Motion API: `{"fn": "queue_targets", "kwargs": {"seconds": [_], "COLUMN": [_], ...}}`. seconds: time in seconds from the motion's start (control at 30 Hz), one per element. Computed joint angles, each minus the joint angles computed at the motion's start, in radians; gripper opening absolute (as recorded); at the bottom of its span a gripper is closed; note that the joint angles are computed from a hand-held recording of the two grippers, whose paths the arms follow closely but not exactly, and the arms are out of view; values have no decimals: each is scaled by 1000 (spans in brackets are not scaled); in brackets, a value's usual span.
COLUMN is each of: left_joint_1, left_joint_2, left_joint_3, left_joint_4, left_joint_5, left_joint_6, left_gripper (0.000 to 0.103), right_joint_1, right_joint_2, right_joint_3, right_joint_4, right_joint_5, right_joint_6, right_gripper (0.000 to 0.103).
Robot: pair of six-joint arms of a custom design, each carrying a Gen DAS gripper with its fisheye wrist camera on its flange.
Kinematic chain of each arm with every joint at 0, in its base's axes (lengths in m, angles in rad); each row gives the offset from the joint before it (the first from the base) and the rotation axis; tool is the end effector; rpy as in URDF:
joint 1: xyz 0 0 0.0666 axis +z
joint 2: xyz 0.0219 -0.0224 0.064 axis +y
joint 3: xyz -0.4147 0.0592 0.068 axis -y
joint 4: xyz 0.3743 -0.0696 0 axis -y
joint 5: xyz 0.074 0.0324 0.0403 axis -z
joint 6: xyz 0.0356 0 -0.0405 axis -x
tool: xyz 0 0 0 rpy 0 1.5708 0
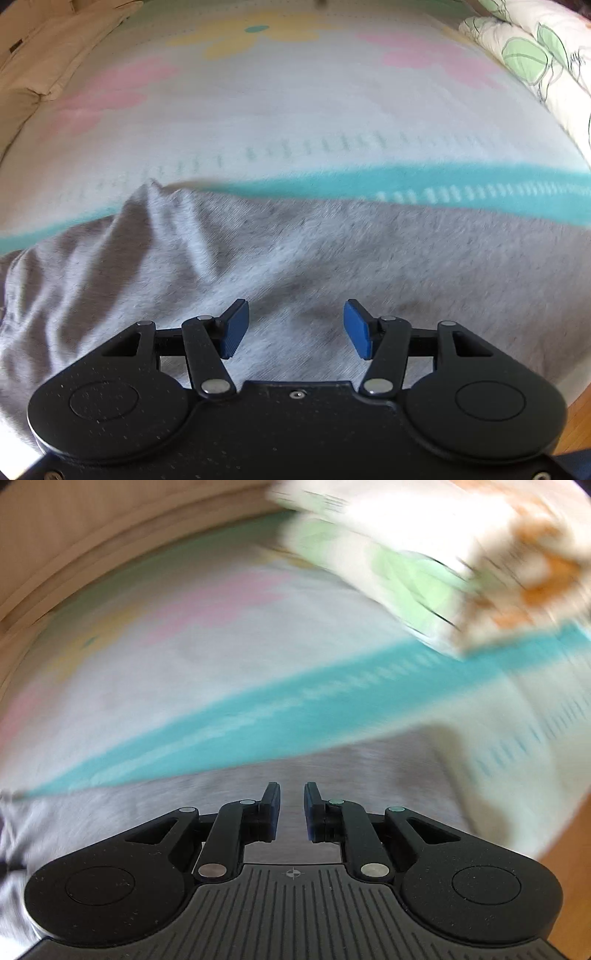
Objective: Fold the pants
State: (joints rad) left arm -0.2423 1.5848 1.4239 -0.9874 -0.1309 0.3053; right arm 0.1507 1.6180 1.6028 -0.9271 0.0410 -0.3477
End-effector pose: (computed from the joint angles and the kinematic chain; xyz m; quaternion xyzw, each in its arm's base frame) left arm 0.4959 -0.1182 0.3846 -0.0444 0.9748 0.0050 0.2187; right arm 0.5420 0.0804 0.4472 0.0998 0.9456 0.0573 0.3043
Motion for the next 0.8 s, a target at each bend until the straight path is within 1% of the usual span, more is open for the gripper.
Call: {"fn": "queue_targets", "kwargs": {"seconds": [0.07,0.13,0.2,0.27,0.33,0.4,0.47,0.5,0.57,0.6,0.67,0.8], "left_joint_1": [3,5,3,-22,-35,-29,-28,-30,-33,-37,-39,-35], "left_joint_2": [-15,-24,-24,-46,-56,-56,-49,-47,-47,-50,-49,-52], "left_joint_3": [-25,-51,-64,-101,-115,-109,-102,-101,-104,-109,-111,-116], "left_joint_4": [0,-5,-16,31,55,44,40,40,46,49,53,55], "left_joint_5": [4,19,52,13,10,55,78,77,71,67,64,74], "left_joint_6": [-15,-27,-49,-98,-141,-126,-112,-114,-114,-112,-112,-108], "left_gripper": [61,61,62,63,62,62,62,63,63,63,63,63], "right_joint_1": [-43,-76,-99,-117,-128,-140,-155,-159,-160,-155,-143,-139], "right_joint_2": [0,-5,-23,-40,-57,-67,-58,-55,-55,-61,-61,-20], "right_joint_3": [3,-6,-32,-57,-78,-90,-87,-86,-92,-95,-89,-44], "right_joint_4": [-30,-48,-54,-54,-51,-52,-68,-71,-45,-27,-17,-74], "right_joint_5": [-18,-17,5,26,57,66,46,23,-5,-2,10,-9], "right_joint_6": [-79,-142,-181,-205,-219,-237,-257,-260,-253,-243,-205,-146], "right_gripper": [28,28,28,28,28,29,30,30,30,30,30,30]}}
